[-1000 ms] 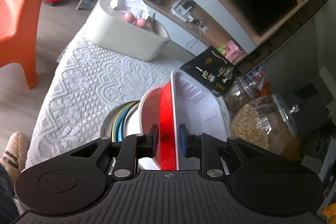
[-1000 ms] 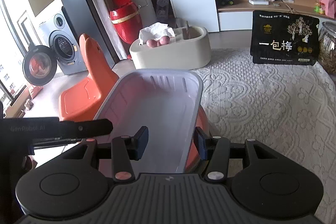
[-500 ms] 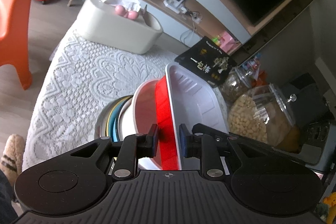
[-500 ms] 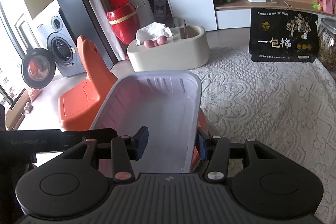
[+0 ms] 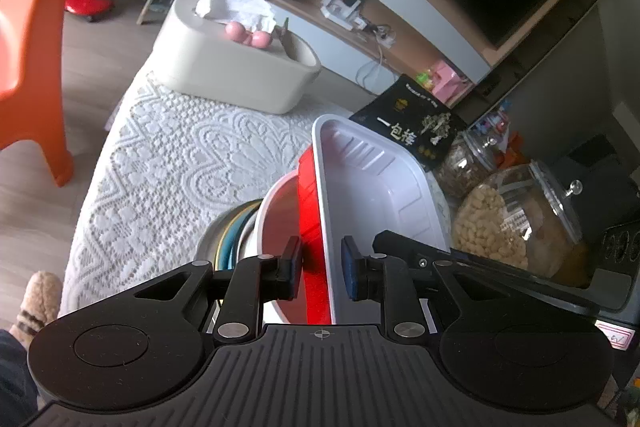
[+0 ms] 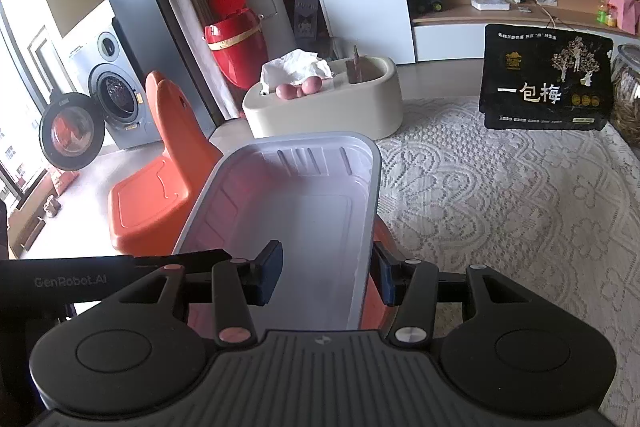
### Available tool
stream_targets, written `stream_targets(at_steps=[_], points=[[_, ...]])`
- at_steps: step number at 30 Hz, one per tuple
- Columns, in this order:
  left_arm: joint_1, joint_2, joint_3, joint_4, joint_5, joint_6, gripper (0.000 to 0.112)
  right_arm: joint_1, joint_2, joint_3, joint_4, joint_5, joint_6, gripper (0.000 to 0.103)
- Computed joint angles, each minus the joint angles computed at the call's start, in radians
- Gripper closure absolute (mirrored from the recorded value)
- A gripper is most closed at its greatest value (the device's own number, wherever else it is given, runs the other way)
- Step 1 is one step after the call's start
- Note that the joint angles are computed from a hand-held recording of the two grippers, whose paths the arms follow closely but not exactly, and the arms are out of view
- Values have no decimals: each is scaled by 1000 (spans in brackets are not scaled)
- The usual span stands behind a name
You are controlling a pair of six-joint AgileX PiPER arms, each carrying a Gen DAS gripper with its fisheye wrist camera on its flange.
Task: Organize plates and bowls
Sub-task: 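Carry the foil tray with both grippers and lower it onto the bowl stack, then open both grippers and pull them back from the tray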
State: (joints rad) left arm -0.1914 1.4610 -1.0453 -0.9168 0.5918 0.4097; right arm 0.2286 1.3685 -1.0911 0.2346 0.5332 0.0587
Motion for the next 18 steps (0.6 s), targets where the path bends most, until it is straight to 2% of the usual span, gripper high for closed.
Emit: stream_targets(at_steps=[7,11,15,18], points=[[43,25,4,-73,23,45,88,1,4,10,-8,-37,12,55],[63,-16,25,-86,18,37,88,-13,-17,25,-2,-44,21,55],[68,-80,53,-26,7,-33,88,-9,-102,82,-78,-77,88,55],[25,-190,127,97,-77,-155,88,-5,-212,142,-128,-74,146,53]])
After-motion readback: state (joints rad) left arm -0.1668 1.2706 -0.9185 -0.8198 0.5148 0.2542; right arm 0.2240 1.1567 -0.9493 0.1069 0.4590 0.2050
